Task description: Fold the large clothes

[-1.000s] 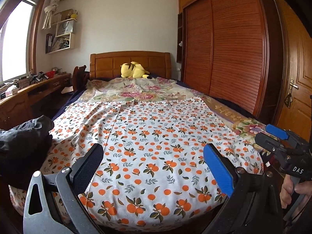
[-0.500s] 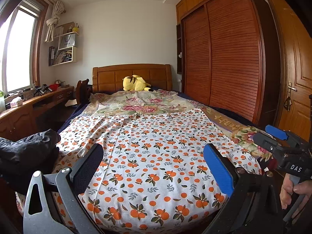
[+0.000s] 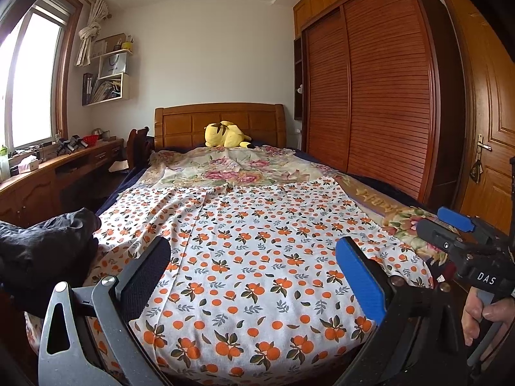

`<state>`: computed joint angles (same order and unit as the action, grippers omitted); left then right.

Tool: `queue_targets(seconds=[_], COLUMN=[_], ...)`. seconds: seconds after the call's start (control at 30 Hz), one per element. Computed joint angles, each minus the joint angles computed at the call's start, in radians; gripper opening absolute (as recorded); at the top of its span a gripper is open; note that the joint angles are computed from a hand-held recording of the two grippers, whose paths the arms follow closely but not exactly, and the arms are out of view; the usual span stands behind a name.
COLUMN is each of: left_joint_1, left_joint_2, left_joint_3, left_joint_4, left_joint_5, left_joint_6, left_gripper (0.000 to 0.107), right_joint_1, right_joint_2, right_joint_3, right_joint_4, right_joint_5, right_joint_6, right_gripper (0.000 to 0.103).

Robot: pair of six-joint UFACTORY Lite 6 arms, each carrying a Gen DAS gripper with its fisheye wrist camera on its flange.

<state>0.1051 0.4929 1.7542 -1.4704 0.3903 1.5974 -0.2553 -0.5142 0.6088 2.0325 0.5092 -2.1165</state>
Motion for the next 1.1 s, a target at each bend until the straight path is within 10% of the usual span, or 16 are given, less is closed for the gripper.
queue_targets(seconds=[1.1], left_joint_1=[0.007], left_joint_2=[0.036], left_joint_3=[0.021], left_joint_4=[0.021], left_joint_5=[-0.008], left_joint_6=[-0.035], left_gripper=[0.102], right_joint_1=[-0.018], right_joint_2=[0.063], right_joint_3=[0.04], right_joint_4=[-0.044], right_joint_5=[0.021], right_joint_6=[0.023], right_gripper=[0.087])
